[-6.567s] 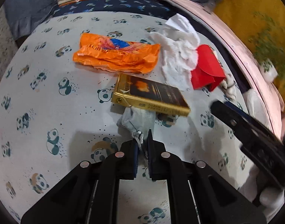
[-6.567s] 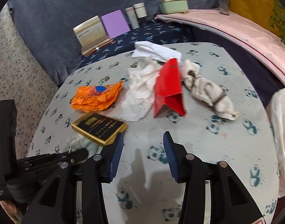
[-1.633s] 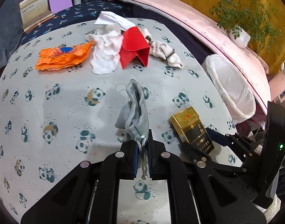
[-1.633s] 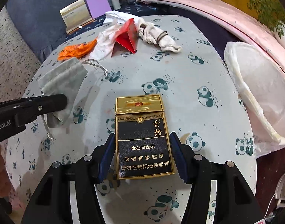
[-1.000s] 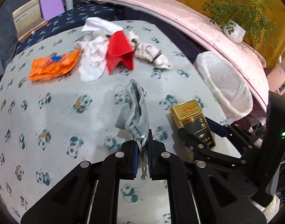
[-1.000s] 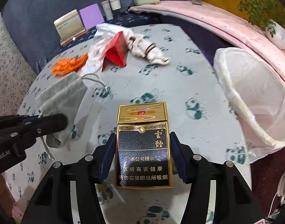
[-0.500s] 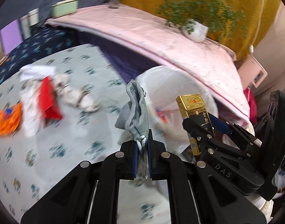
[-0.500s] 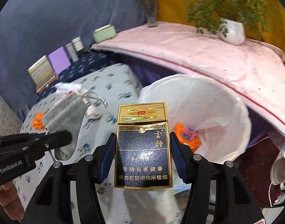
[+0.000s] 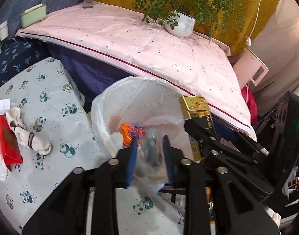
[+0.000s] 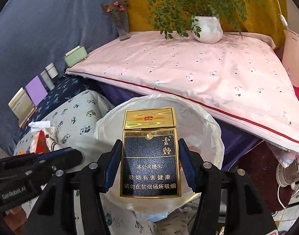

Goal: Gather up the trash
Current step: 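Open both tools over the bin to drop the box and cloth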

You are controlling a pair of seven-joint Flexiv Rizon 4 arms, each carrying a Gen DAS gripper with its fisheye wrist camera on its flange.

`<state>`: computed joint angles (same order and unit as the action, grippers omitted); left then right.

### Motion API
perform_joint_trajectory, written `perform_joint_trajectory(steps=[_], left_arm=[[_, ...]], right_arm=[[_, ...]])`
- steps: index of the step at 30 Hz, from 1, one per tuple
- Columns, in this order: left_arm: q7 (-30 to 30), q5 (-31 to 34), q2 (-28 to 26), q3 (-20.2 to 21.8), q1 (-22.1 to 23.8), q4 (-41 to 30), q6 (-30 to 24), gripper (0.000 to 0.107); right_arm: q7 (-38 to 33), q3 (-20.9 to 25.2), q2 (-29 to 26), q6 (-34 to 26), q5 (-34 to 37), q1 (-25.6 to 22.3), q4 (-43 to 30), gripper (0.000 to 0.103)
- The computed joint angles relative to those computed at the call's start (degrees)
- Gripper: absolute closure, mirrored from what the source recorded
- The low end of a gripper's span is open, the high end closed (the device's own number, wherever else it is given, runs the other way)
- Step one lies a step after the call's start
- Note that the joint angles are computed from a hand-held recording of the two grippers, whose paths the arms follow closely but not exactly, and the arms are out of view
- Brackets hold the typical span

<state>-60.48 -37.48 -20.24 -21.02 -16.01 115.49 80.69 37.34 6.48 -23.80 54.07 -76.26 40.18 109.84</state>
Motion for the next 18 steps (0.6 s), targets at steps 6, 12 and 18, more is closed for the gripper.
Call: perform_joint_trajectory(steps=[6, 12, 18], left_arm=[[-3.4, 1.4, 0.1, 1.0, 0.2, 0.8, 2.5, 0.053], [-4.9, 0.9, 1.5, 0.6, 2.3, 3.1, 4.1, 0.053], [-4.7, -2.2, 3.3, -1.2, 5.2, 6.1, 5.9, 0.053]], right_arm=[[0.3, -0.2, -0.3, 0.1, -0.7, -0.1, -0.6, 0.047], [-0.1, -0.2, -1.0, 0.3, -0.8, 0.7, -2.0, 0.047], [-3.4, -0.3, -2.5, -0.1, 0.5, 2.5, -4.9, 0.047]])
